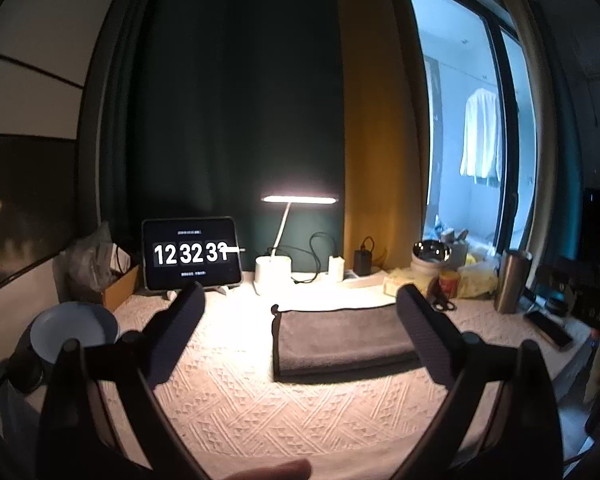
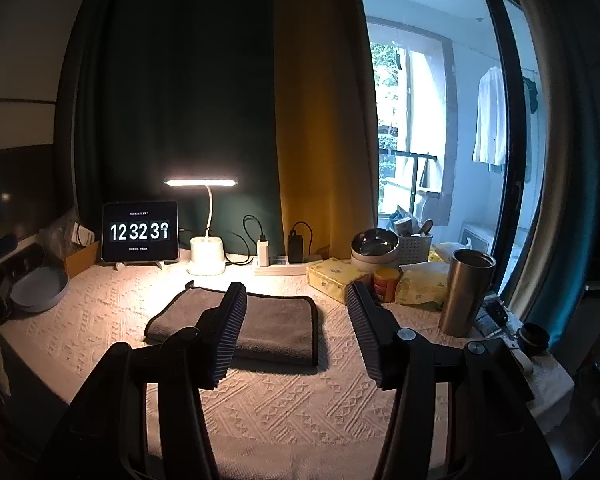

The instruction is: Fold towel

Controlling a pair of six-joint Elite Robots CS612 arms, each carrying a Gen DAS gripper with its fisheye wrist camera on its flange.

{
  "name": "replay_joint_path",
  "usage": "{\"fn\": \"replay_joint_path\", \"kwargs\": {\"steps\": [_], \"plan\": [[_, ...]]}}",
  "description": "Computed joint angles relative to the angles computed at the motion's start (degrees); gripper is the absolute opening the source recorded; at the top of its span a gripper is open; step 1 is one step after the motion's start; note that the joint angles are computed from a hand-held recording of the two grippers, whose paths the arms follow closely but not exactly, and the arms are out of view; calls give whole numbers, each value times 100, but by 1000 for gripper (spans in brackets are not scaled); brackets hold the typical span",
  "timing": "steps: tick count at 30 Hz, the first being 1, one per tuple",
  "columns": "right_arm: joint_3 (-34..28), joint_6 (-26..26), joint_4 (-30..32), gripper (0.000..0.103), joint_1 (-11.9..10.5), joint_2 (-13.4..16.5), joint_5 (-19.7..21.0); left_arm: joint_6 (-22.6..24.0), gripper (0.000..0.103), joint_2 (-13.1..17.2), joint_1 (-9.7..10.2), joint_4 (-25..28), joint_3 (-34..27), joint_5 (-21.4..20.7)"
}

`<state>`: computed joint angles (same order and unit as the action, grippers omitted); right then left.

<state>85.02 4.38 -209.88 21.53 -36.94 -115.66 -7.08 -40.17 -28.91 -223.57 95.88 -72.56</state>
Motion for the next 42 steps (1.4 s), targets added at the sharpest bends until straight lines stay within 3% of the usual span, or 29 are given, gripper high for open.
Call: {"fn": "replay_joint_path", "kwargs": {"steps": [42], "plan": [[16, -59, 73, 56, 7, -3, 141, -82, 98, -70, 12, -49, 89, -85]]}}
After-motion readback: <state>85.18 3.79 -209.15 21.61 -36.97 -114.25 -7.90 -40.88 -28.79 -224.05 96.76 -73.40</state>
